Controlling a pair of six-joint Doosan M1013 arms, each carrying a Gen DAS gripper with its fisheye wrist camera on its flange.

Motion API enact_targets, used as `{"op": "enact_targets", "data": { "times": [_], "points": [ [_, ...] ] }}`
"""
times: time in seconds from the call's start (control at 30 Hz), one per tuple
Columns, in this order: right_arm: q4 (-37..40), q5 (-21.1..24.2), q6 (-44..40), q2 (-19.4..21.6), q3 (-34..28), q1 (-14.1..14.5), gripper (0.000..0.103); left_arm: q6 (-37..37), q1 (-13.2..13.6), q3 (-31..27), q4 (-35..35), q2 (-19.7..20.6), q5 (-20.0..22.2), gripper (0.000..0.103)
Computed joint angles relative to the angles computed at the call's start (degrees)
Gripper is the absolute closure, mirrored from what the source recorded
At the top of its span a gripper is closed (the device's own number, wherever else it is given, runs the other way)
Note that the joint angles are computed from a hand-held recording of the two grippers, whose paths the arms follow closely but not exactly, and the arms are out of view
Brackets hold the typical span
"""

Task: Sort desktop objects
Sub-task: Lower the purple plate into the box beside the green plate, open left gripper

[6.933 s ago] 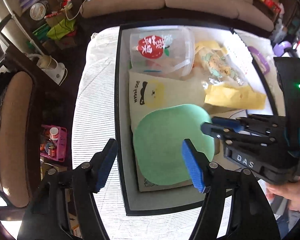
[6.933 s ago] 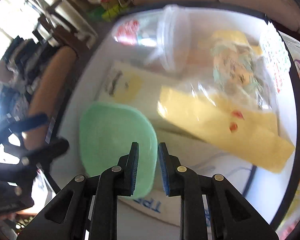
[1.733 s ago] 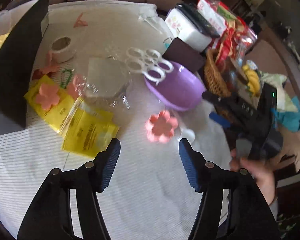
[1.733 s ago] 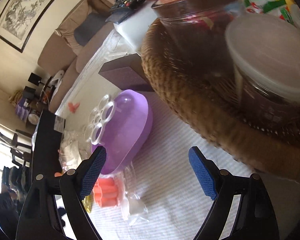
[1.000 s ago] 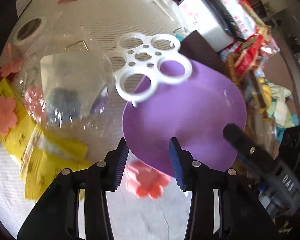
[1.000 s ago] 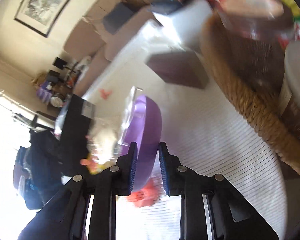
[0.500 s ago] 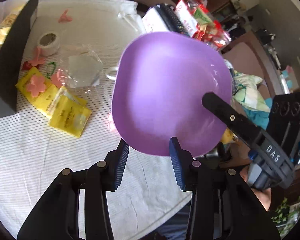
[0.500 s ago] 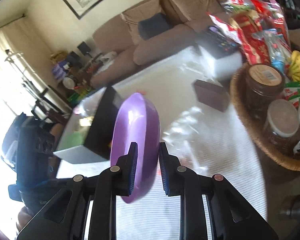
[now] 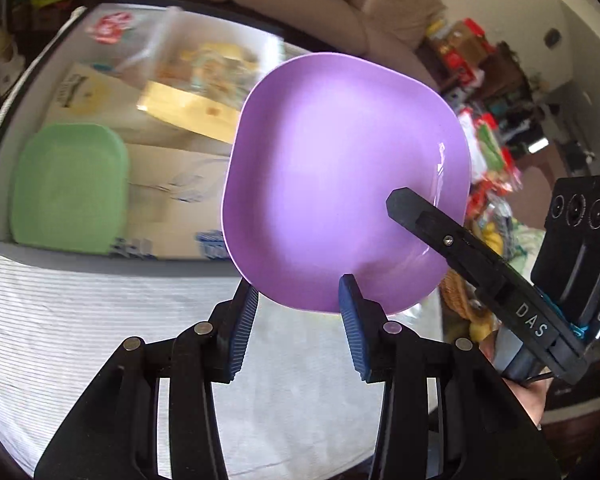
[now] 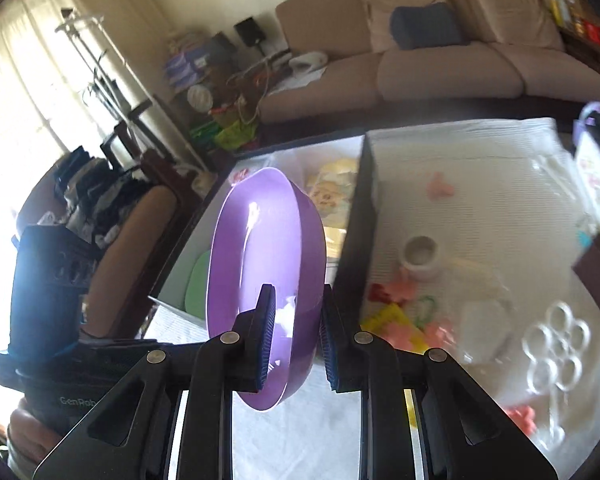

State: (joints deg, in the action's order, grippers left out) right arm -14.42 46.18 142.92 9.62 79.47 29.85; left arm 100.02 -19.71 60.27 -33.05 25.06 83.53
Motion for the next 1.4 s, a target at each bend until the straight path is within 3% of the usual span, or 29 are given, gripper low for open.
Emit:
{"op": "enact_targets", "data": {
  "times": [0.17, 0.37, 0.47, 0.53, 0.6, 0.8, 0.97, 1.0, 1.17, 1.4],
  "points": [
    [4.83, 7.68, -6.16, 7.23, -7.14, -1.50, 0.081, -1.04, 0.45, -3.78, 4.00, 3.77, 2.30, 0.064],
    [6.40, 19.34, -12.86, 11.17, -12.37, -2.62, 0.072, 2.26, -0.32, -5.45, 6.91, 4.89, 4.69, 0.063],
    [2.69, 24.45, -15.35, 12.87, -15.97, -1.95, 0.070, 4.10, -0.43, -6.67, 9.14, 4.39, 6.99, 0.063],
    [-1.07, 28.96, -16.97, 14.24, -18.69, -1.17, 0.052, 5.56, 0.00, -7.27, 10.31, 3.92, 8.04, 0.062],
    [-5.21, 31.35, -18.15, 14.89, -20.13, -0.36, 0.050, 6.21, 0.82, -7.75, 10.86, 3.56, 8.11, 0.062],
    [-5.36, 29.45, -20.73, 15.46, -21.69, -0.33, 0.050, 3.93, 2.17, -10.71, 11.75, 5.23, 7.26, 0.062],
    [5.67, 25.47, -21.60, 18.14, -23.90, -2.45, 0.052, -0.33, 3.82, -12.40, 10.91, 7.14, 6.60, 0.061],
    [6.82, 25.26, -20.77, 18.82, -24.38, -2.73, 0.057, -0.68, 4.04, -12.55, 10.95, 7.39, 6.50, 0.061],
    [7.90, 25.34, -16.66, 21.96, -26.44, -3.75, 0.065, -0.41, 4.92, -13.22, 11.01, 8.11, 6.35, 0.061],
    [7.04, 27.00, -20.11, 25.45, -30.64, -3.00, 0.068, 0.75, 5.01, -13.79, 9.91, 8.88, 6.67, 0.058]
  ]
}}
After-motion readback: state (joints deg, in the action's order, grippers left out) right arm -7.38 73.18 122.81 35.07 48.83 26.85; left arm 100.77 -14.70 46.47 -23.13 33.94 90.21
